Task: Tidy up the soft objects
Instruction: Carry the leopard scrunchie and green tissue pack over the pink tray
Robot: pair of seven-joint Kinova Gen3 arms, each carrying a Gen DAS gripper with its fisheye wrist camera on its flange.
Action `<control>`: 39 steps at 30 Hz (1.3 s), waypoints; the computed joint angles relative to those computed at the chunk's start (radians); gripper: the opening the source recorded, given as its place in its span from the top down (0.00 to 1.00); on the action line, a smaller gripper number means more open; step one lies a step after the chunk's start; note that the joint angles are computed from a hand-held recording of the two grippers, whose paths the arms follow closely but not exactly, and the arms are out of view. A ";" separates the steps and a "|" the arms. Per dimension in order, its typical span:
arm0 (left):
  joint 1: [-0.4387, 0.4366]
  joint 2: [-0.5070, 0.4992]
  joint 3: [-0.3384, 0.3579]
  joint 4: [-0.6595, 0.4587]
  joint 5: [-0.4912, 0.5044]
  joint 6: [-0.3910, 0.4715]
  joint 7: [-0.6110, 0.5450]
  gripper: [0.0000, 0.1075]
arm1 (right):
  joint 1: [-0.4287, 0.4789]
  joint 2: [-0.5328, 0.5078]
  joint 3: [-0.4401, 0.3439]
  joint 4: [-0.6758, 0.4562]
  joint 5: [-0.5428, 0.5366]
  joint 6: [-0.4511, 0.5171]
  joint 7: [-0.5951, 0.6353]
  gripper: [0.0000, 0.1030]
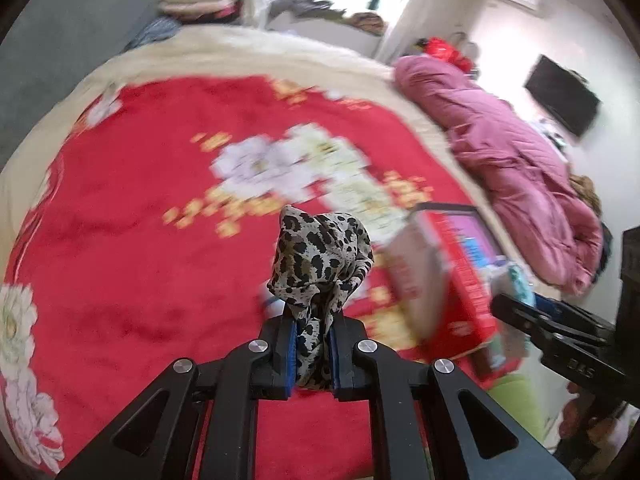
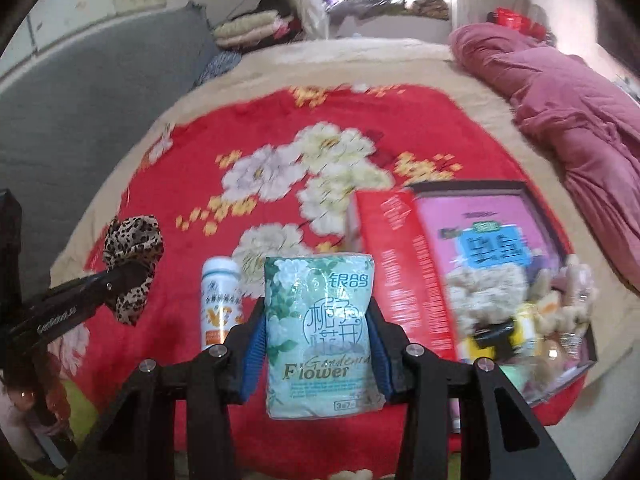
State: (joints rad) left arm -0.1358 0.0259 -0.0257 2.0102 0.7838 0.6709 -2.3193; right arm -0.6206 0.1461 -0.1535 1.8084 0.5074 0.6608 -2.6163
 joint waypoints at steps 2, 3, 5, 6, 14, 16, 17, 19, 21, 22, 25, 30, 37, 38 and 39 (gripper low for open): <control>0.028 -0.015 0.023 -0.022 -0.004 0.011 0.023 0.88 | 0.009 -0.049 0.011 0.035 0.019 -0.004 -0.032 0.56; 0.049 -0.021 0.038 -0.034 -0.018 0.004 0.045 0.88 | 0.024 -0.077 0.011 0.056 0.025 -0.011 -0.044 0.56; 0.089 -0.024 0.059 -0.057 -0.041 0.002 0.087 0.88 | 0.064 -0.131 0.007 0.093 0.037 -0.011 -0.068 0.56; 0.109 -0.018 0.070 -0.072 -0.048 0.004 0.105 0.88 | 0.085 -0.153 0.004 0.109 0.044 -0.010 -0.079 0.56; 0.293 0.065 0.174 -0.194 -0.229 -0.036 0.333 0.88 | 0.275 -0.290 0.056 0.213 -0.063 -0.062 0.038 0.56; 0.332 0.095 0.194 -0.220 -0.274 -0.046 0.385 0.88 | 0.306 -0.302 0.080 0.230 -0.107 -0.080 0.102 0.56; 0.351 0.114 0.203 -0.236 -0.296 -0.046 0.408 0.88 | 0.321 -0.307 0.093 0.239 -0.127 -0.090 0.135 0.56; 0.386 0.149 0.214 -0.263 -0.343 -0.052 0.458 0.88 | 0.347 -0.308 0.113 0.252 -0.166 -0.110 0.193 0.56; 0.418 0.186 0.224 -0.295 -0.387 -0.049 0.504 0.88 | 0.372 -0.302 0.129 0.266 -0.205 -0.136 0.244 0.56; 0.431 0.202 0.227 -0.307 -0.405 -0.050 0.524 0.88 | 0.379 -0.297 0.143 0.270 -0.235 -0.146 0.285 0.56; 0.472 0.253 0.231 -0.349 -0.468 -0.047 0.585 0.88 | 0.406 -0.278 0.168 0.281 -0.308 -0.180 0.380 0.56; 0.508 0.333 0.239 -0.406 -0.524 -0.036 0.648 0.88 | 0.449 -0.230 0.182 0.281 -0.421 -0.220 0.528 0.56; 0.546 0.404 0.235 -0.450 -0.585 -0.026 0.707 0.88 | 0.514 -0.150 0.153 0.259 -0.538 -0.252 0.682 0.56; 0.545 0.408 0.237 -0.452 -0.588 -0.026 0.709 0.88 | 0.521 -0.138 0.151 0.254 -0.556 -0.253 0.706 0.56; 0.549 0.414 0.236 -0.455 -0.595 -0.026 0.713 0.88 | 0.527 -0.126 0.148 0.252 -0.573 -0.258 0.728 0.56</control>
State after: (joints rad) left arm 0.4127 0.4396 0.2100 1.5550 0.1886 0.6452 -1.6063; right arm -0.0940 0.0200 -0.0053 2.0604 -0.0660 0.4028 -1.8884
